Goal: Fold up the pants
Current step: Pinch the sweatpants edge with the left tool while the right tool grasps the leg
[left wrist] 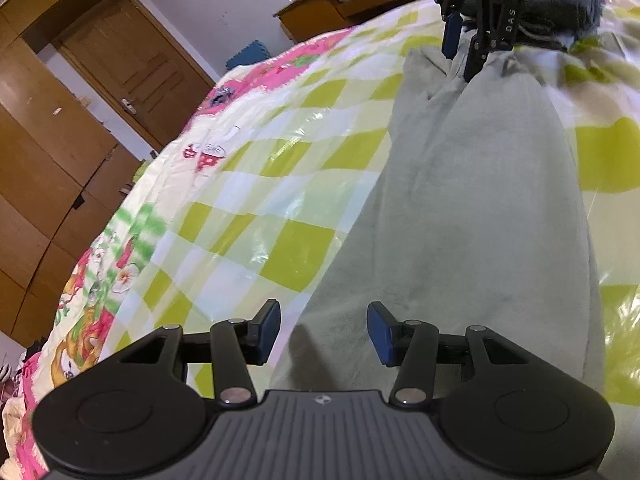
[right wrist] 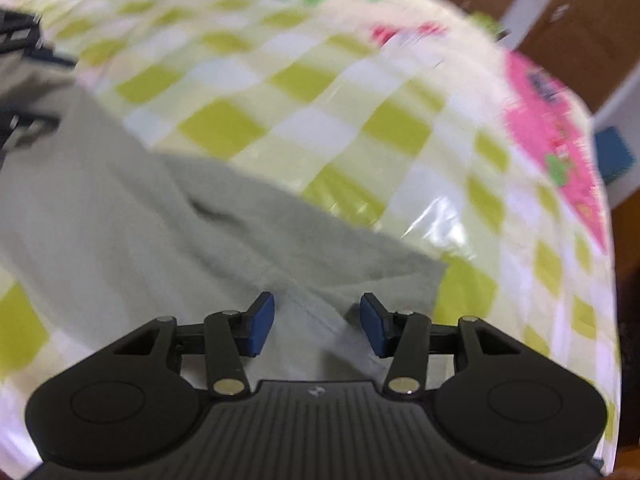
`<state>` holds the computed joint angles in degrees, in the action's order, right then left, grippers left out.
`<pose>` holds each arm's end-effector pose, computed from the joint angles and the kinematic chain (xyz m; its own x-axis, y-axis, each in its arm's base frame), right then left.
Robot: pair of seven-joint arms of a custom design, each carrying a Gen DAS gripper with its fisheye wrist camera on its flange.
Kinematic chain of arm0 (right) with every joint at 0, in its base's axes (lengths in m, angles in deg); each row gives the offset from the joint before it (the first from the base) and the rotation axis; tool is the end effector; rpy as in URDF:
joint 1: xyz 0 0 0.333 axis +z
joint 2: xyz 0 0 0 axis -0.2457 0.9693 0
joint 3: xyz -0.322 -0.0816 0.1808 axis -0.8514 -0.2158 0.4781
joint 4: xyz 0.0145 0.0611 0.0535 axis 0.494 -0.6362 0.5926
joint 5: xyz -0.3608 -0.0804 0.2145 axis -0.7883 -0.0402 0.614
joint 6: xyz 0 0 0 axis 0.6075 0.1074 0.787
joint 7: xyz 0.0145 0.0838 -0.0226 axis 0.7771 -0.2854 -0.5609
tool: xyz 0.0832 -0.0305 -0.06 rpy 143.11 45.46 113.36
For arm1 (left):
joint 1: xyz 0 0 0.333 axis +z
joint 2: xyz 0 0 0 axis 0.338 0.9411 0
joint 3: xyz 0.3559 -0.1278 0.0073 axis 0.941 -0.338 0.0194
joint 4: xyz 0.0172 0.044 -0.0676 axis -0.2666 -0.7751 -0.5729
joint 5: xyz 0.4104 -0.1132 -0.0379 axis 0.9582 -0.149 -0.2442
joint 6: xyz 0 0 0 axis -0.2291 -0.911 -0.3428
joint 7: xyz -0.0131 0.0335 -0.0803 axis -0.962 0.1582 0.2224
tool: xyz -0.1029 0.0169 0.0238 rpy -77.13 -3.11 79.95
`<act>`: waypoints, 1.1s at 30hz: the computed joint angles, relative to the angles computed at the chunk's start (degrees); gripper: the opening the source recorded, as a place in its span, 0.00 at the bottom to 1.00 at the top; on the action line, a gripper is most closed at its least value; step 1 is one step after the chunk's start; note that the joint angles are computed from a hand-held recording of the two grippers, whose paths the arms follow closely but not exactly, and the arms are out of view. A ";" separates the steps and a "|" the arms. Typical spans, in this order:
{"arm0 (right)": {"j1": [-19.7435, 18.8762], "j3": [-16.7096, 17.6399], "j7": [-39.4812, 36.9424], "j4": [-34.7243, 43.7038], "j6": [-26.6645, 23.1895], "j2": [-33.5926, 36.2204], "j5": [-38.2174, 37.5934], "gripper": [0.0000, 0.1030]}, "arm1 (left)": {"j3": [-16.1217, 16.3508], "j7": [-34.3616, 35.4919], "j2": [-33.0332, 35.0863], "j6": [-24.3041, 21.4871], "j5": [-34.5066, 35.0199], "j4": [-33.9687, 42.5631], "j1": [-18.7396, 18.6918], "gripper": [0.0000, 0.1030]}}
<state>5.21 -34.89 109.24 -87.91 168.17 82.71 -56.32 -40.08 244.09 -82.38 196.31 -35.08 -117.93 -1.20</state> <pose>0.6618 0.3276 0.4461 0.7648 -0.5854 0.2691 -0.4775 -0.7954 -0.3733 0.5309 -0.1587 0.3969 -0.5488 -0.6526 -0.5224 -0.3637 0.7491 -0.5537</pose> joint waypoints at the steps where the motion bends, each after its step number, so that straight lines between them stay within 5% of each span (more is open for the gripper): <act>1: -0.01 0.03 0.30 0.85 -1.40 0.48 0.44 0.39 | 0.77 1.68 0.30 -0.40 -1.69 0.57 -0.92 0.60; 3: 0.17 -0.13 2.04 1.06 -2.55 0.33 1.21 0.02 | 2.85 6.46 0.74 -0.27 -7.14 1.90 -3.73 0.47; 6: 0.05 -0.21 4.23 -3.52 2.39 -3.09 1.50 0.02 | 2.37 8.49 0.33 0.04 -11.16 2.67 -3.68 0.31; 17: 0.33 0.37 11.72 -23.19 19.97 -24.64 11.39 0.01 | -5.91 -7.56 -10.99 2.69 3.15 -7.21 3.80 0.27; 21: 0.61 1.14 19.71 -27.59 20.78 -31.60 3.67 0.01 | -3.96 -16.06 -16.13 2.03 13.30 -11.68 2.12 0.27; 25: 1.20 -0.03 23.15 -24.42 21.01 -28.51 -0.49 0.01 | -2.89 -21.30 -14.25 2.18 19.46 -11.13 2.32 0.27; 28: 1.01 -0.88 21.65 -17.64 18.13 -20.68 -2.10 0.01 | -6.36 -18.92 -10.66 1.48 16.17 -8.19 6.25 0.27; 30: 1.38 -2.50 25.60 -11.22 15.08 -13.96 -9.74 0.02 | -11.08 -6.92 -7.38 1.97 3.20 -4.66 9.37 0.28; 32: 3.54 -5.48 32.46 -3.94 10.10 -7.46 -17.72 0.06 | -10.30 5.32 -4.41 3.26 -9.62 -1.17 7.26 0.28; 33: 4.67 -6.77 35.62 -1.33 8.02 -5.23 -20.52 0.16 | -9.23 9.85 -3.15 4.08 -14.35 0.21 5.94 0.28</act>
<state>9.88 -41.66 144.86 -89.23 176.19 77.48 -76.84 -49.31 253.95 -85.53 200.40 -49.44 -117.72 4.75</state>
